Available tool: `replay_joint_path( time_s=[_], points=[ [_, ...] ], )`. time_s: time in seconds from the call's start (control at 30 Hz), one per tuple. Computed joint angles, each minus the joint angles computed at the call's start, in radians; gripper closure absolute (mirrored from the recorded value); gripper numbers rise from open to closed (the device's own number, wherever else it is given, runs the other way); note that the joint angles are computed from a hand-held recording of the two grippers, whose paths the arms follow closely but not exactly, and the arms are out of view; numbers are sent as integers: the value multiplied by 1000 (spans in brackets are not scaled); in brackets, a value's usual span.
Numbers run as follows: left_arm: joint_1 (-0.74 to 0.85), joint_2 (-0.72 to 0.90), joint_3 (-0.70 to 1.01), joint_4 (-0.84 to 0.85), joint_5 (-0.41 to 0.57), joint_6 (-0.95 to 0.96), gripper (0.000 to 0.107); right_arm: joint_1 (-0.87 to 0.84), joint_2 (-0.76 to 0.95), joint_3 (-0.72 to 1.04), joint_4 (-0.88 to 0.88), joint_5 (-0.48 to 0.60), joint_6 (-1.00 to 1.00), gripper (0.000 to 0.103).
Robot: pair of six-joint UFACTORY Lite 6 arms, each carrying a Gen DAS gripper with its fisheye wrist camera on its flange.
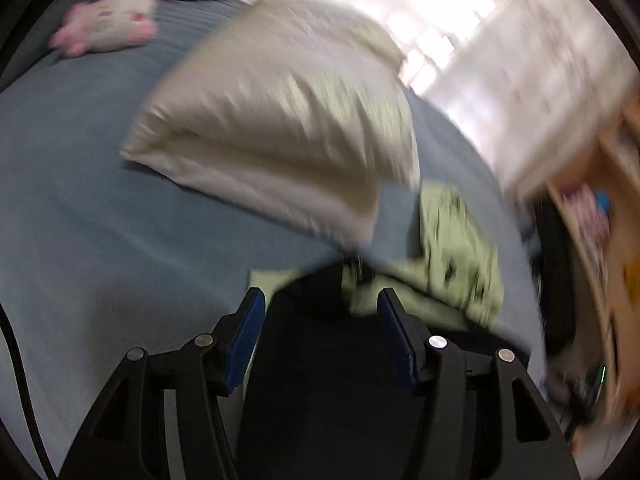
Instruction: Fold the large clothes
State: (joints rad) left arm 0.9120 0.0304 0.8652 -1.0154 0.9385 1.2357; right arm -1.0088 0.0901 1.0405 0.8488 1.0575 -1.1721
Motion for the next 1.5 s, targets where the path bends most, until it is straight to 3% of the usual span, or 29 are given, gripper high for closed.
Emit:
replay_joint_path(
  time_s=[0.17, 0.3, 0.5, 0.7, 0.73, 0.8, 0.83, 0.87, 0.93, 1.0, 1.13, 1.3, 1.4, 1.5],
  points=[
    [-52, 53, -36, 18, -82, 151, 50, 68, 53, -32, -19, -178, -79, 23],
    [-129, 145, 18, 18, -162, 136, 50, 122, 113, 0, 1, -255, -78, 23],
    [-272, 253, 116, 5, -266, 116, 50, 189, 196, 60, 25, -311, -72, 23],
    [-377, 322, 183, 5, -331, 95, 48, 190, 247, 71, 109, -282, -133, 23],
    [-390, 323, 181, -22, -349, 117, 49, 187, 244, 60, 130, -286, -160, 26],
    [-424, 296, 142, -112, -406, 205, 68, 195, 230, 40, 144, -307, -180, 35],
    [-446, 259, 97, -187, -454, 284, 87, 197, 221, 28, 150, -317, -195, 47],
    [-447, 230, 70, -226, -459, 337, 99, 199, 206, 13, 158, -333, -213, 54],
    [-458, 135, -24, -361, -495, 479, 101, 190, 180, -12, 174, -342, -244, 82],
    [-450, 50, -89, -406, -491, 520, 102, 172, 134, -51, 212, -337, -288, 87],
    [-380, -108, -135, -229, -399, 317, 104, 146, -62, -176, 310, -328, -395, 91],
    [-349, -171, -117, -70, -414, 86, 104, 211, -114, -123, 296, -333, -270, 91],
    [-392, -81, -78, -33, -494, -5, 104, 331, -76, -96, 256, -461, -191, 91],
    [-464, 32, -63, -178, -610, 83, 104, 448, 10, -90, 191, -645, -114, 91]
  ],
)
